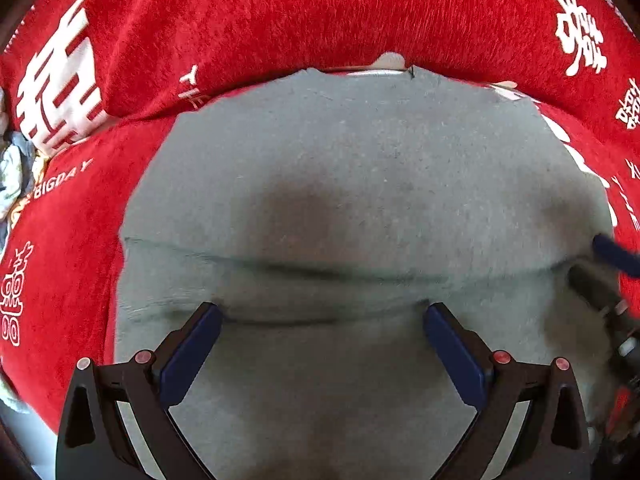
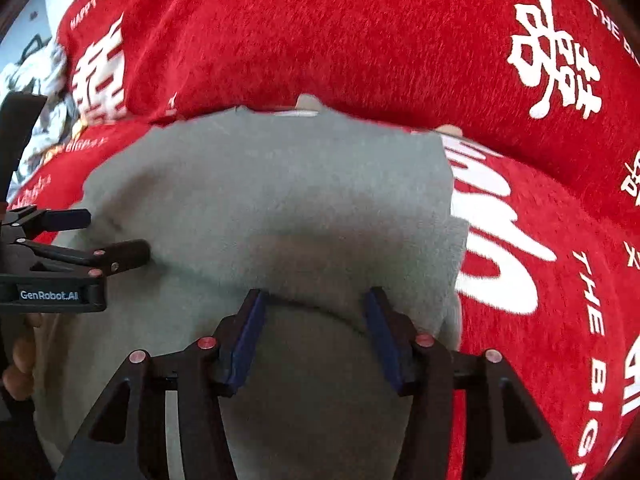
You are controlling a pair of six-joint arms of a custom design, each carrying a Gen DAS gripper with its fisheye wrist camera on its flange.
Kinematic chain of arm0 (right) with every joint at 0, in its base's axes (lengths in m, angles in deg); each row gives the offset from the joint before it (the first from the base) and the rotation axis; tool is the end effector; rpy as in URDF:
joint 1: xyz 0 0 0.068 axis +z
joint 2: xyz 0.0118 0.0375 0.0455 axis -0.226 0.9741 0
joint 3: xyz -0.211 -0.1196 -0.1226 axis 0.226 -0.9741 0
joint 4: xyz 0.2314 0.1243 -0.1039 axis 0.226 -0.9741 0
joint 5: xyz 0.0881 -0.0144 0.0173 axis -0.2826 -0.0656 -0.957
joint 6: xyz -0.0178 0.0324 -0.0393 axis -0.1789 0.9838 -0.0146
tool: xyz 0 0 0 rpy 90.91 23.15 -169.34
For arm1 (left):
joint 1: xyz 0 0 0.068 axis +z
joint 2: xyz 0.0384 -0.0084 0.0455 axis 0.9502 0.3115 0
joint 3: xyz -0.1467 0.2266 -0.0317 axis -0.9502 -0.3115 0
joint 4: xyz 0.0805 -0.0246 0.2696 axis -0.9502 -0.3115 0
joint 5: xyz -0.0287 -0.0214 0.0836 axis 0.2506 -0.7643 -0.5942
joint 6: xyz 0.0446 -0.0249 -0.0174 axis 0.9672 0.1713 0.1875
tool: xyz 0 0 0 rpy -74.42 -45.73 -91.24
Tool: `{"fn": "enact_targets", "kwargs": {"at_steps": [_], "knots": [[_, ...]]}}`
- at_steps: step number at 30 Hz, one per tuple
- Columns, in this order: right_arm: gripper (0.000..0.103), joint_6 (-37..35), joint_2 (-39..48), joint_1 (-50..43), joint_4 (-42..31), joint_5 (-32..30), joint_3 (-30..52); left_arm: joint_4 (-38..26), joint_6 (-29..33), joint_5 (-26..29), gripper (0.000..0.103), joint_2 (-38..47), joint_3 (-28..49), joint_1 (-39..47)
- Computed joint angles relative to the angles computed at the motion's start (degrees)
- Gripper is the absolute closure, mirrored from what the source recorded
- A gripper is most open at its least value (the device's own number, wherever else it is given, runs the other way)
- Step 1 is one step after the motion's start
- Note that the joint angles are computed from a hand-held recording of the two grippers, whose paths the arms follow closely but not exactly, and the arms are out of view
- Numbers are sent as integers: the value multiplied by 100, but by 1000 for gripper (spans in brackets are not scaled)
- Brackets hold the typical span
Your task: Fold small clothes
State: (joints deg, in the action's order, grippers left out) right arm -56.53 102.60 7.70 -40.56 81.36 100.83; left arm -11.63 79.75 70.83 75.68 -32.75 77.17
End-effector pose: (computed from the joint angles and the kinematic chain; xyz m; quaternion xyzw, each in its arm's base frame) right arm 0.2394 0.0944 0.1615 -0.2401 0.9325 0.0809 0.2573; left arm 0.2075 0.0228 0.1270 -0.0918 0.9736 0.0504 0.2028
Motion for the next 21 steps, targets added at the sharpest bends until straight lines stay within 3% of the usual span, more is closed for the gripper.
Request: {"fn": "enact_targets", "kwargs": {"at_steps": [2, 4, 8, 11, 13, 17, 21], "knots": [[36, 50, -101, -231, -205, -333, 179, -22, 6, -68, 1, -228, -18, 77], [28, 170, -33, -265, -124, -373, 309, -90, -29, 289, 1, -324, 114, 341], [28, 379, 627, -97, -161, -352, 835, -26, -170, 940, 1, 60, 510, 757], [29, 447, 1187, -6, -233, -172, 933, 100, -60, 536, 0, 833, 636, 797], [28, 238, 835, -56, -80, -128, 546, 293, 187, 761, 0, 468, 291, 1011], [26, -273, -239, -63, -619, 354, -37, -341, 505, 672, 0, -305, -107, 1341], [24, -175, -1410, -10, -1112, -15, -459, -924, 471, 971, 0, -1346, -490, 1601]]}}
